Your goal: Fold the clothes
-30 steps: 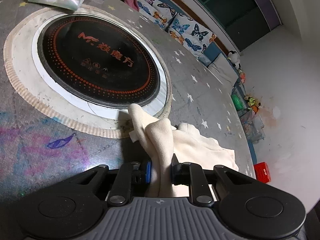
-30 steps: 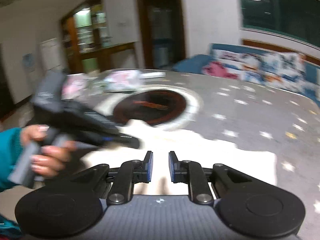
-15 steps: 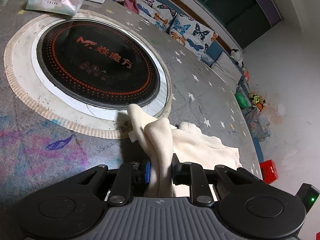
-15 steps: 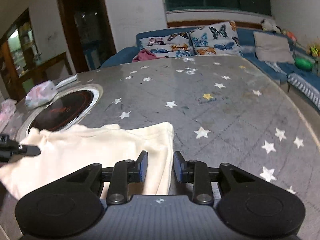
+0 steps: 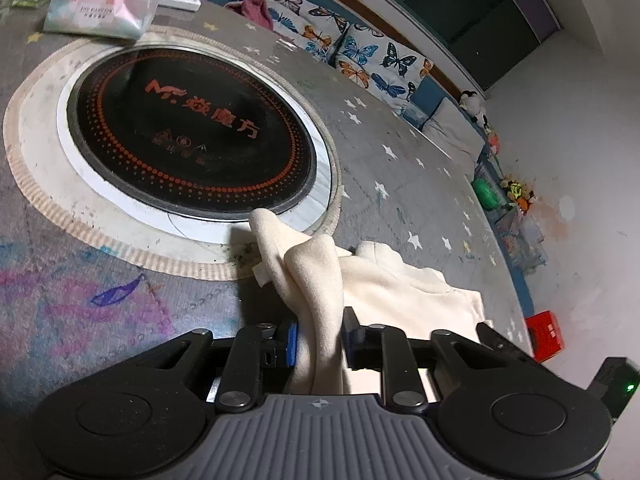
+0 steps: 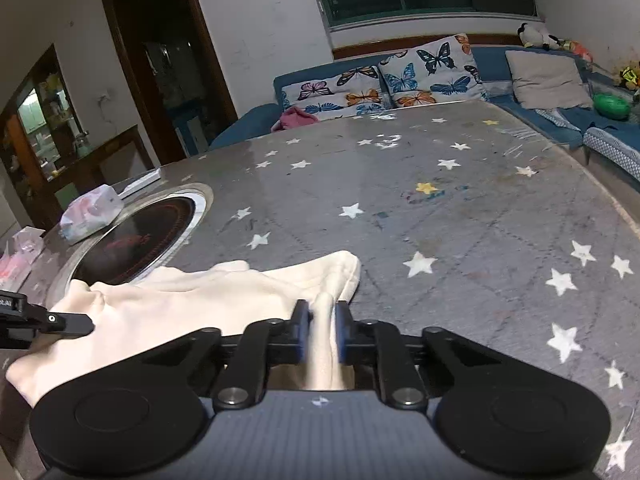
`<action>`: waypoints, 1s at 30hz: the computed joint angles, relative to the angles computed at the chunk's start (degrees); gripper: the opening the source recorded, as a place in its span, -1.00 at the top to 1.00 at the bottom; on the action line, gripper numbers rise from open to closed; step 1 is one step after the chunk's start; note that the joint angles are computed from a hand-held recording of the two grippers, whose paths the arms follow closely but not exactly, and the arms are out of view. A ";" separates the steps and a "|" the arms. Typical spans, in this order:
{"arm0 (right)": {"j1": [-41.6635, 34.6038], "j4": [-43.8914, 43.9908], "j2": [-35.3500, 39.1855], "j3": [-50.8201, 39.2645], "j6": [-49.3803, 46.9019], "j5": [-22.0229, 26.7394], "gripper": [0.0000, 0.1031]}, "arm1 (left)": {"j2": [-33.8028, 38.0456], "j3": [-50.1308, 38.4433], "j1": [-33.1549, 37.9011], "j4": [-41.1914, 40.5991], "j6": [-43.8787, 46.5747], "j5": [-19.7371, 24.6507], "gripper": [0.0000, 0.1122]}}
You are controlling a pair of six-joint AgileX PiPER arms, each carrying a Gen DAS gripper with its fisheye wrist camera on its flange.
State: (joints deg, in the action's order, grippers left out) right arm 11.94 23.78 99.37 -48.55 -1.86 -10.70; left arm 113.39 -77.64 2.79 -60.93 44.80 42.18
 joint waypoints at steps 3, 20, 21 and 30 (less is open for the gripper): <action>1.04 3.35 -1.39 1.36 -2.92 -1.98 0.82 | -1.30 0.41 -1.48 2.57 -0.69 -2.60 0.70; -2.01 19.73 -15.02 9.06 -20.97 -6.57 0.83 | -2.26 -8.22 -12.52 7.98 -4.87 -4.06 0.73; -2.72 21.06 -15.74 9.42 -22.69 -6.56 0.83 | -1.76 -9.29 -13.60 8.60 -5.57 -4.22 0.73; -10.12 28.86 -19.65 11.54 -33.61 -5.85 0.83 | 5.32 -21.44 -22.46 15.46 -14.06 -3.54 0.73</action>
